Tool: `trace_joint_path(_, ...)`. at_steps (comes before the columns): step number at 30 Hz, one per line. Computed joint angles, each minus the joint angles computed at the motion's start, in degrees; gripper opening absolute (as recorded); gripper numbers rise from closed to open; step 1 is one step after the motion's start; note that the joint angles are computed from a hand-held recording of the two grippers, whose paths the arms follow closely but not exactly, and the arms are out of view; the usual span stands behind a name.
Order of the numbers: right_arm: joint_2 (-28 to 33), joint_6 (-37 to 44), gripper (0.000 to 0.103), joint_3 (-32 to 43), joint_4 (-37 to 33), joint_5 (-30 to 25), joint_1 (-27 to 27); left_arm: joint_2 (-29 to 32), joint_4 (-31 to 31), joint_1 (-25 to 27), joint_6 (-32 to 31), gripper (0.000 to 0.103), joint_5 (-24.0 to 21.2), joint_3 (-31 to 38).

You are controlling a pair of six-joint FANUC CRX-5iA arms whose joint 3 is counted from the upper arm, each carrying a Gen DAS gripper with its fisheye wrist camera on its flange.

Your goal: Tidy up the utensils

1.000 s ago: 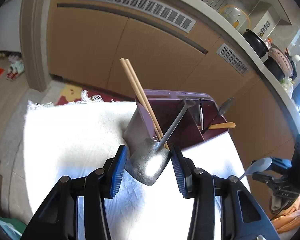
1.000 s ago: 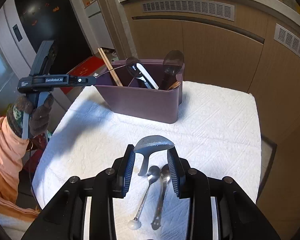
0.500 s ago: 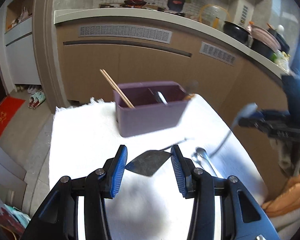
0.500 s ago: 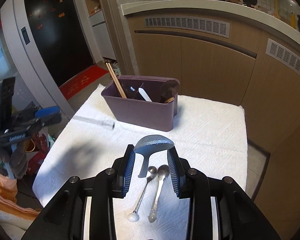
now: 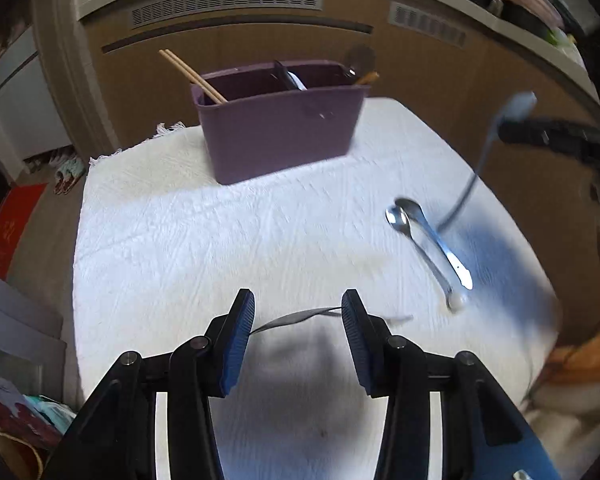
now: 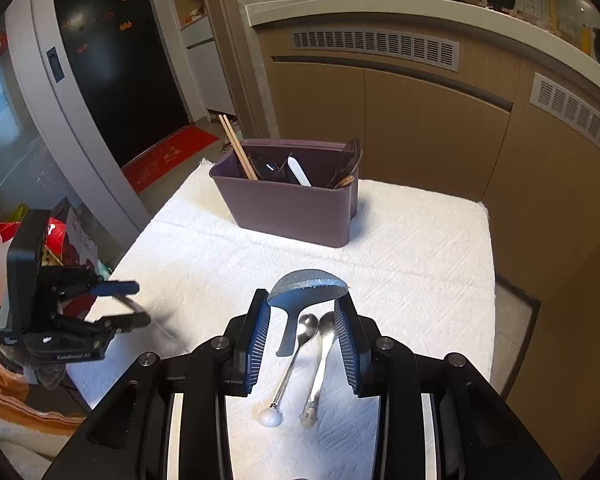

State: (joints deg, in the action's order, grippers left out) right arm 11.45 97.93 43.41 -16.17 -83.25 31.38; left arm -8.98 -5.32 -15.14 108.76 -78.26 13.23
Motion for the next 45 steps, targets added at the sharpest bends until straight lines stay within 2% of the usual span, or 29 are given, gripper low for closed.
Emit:
trace_joint_path(2, -0.1, -0.1, 0.034, -1.0, 0.5, 0.6, 0.1, 0.2, 0.5, 0.9, 1.9, 0.042, 2.4, -0.9)
trace_joint_path(6, 1.4, -1.4, 0.034, -0.6, 0.3, 0.1, -0.2, 2.2, 5.3, 3.8, 2.9, 0.043, 7.3, -3.7)
trace_joint_path(9, 4.3, -2.6, 0.034, 2.3, -0.2, -2.6, -0.2, 6.1, 2.9, 3.1, 6.9, 0.043, 3.7, -0.9)
trace_joint_path(13, 6.8, -3.3, 0.030, 4.5, -0.9, -5.0, 0.0, 6.2, 5.8, 4.6, 9.7, 0.044, 1.7, -1.4)
trace_joint_path(15, 7.0, -3.0, 0.028, 4.5, -1.8, -4.9, -0.2, 6.9, 4.2, 4.1, 11.4, 0.052, -0.7, 0.2)
trace_joint_path(17, 7.5, -2.9, 0.028, 4.5, -2.2, -4.5, -0.4, 8.1, 3.0, 3.8, 13.7, 0.053, -3.4, 1.9)
trace_joint_path(21, 8.4, -2.0, 0.028, 4.2, -3.5, -4.2, -0.9, 10.7, 2.9, 4.6, 15.6, 0.053, -3.7, 3.1)
trace_joint_path(26, 8.3, -3.3, 0.029, 2.3, -4.1, -3.4, -2.6, 14.2, -1.4, 1.8, 15.0, 0.052, -3.1, 7.4)
trace_joint_path(27, 7.9, -3.8, 0.030, 1.5, -3.5, -2.6, -2.7, 14.8, -3.2, 0.7, 14.2, 0.049, -2.8, 8.3)
trace_joint_path(28, 7.4, -4.4, 0.038, 0.4, -2.2, -1.4, -2.9, 15.2, -4.7, -0.3, 13.0, 0.045, -2.4, 8.8)
trace_joint_path(29, 7.0, -5.4, 0.052, -0.9, -0.7, 0.0, -2.9, 15.7, -6.3, -1.3, 11.9, 0.037, -2.5, 9.4)
trace_joint_path(30, 6.6, -6.7, 0.059, -2.0, 0.5, 1.5, -3.1, 15.9, -8.3, -2.7, 10.5, 0.031, -2.4, 9.9)
trace_joint_path(31, 6.4, -8.0, 0.070, -3.0, 1.5, 3.0, -3.2, 15.7, -9.2, -3.5, 9.3, 0.029, -1.6, 9.6)
trace_joint_path(35, 8.0, -9.9, 0.071, -2.9, 3.5, 5.0, -1.9, 13.5, -8.7, -3.3, 9.0, 0.029, 0.4, 6.8)
trace_joint_path(40, 12.3, -14.7, 0.071, -0.3, 9.1, 7.3, 3.2, 8.1, -6.0, -0.8, 9.8, 0.029, 2.5, 0.4)
trace_joint_path(45, 18.3, -20.5, 0.071, 4.3, 16.3, 5.1, 6.4, 4.3, -5.7, 0.0, 10.9, 0.029, 2.6, -2.5)
